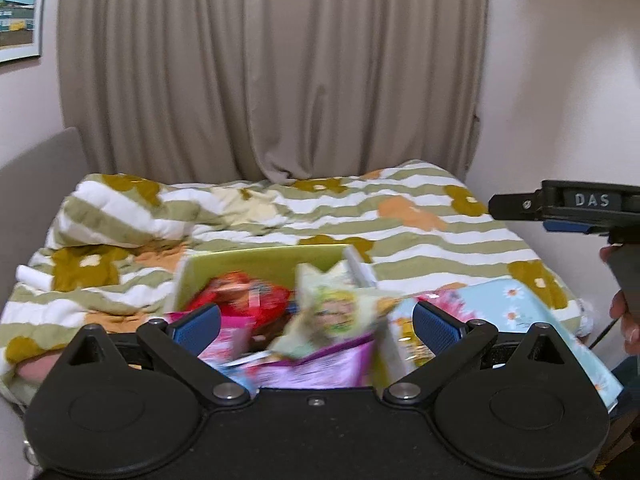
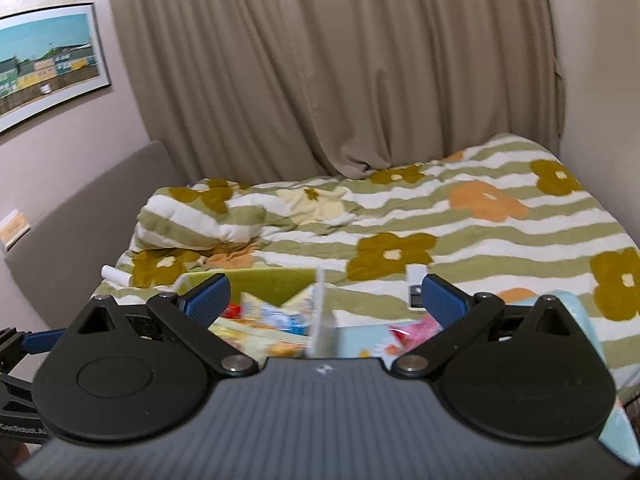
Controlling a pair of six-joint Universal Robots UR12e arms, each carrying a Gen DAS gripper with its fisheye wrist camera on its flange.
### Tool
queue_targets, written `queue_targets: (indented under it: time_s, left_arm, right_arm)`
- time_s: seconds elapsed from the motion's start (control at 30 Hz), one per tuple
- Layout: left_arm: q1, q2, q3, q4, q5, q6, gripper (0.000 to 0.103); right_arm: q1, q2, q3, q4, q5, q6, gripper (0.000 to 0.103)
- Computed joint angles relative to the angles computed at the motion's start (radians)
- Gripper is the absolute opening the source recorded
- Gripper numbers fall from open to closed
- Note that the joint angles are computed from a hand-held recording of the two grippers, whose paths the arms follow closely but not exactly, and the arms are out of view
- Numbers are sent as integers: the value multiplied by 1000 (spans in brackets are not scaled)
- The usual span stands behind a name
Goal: Organize snacks
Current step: 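Grasp gold Pillows bag with left tool while right grasps pink striped bag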
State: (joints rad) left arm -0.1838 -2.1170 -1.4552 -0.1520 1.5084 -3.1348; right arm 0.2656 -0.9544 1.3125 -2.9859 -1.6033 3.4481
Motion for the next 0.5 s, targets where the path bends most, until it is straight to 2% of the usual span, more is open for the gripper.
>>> queue_targets:
  time_s: [0.17,0.37,0.5]
  left_arm:
    - [-49,-52,76,-64,26,-10,103]
    - [-96,-114,157,-152,33,-28,103]
    - [-128,-164,224,-228,73,-62,103]
  right_arm:
    - [-50,-9,23,32,37,0,103]
    - [-106,12,9,107,137,-14,103]
    - [-138,43,-24,161,206,-40,103]
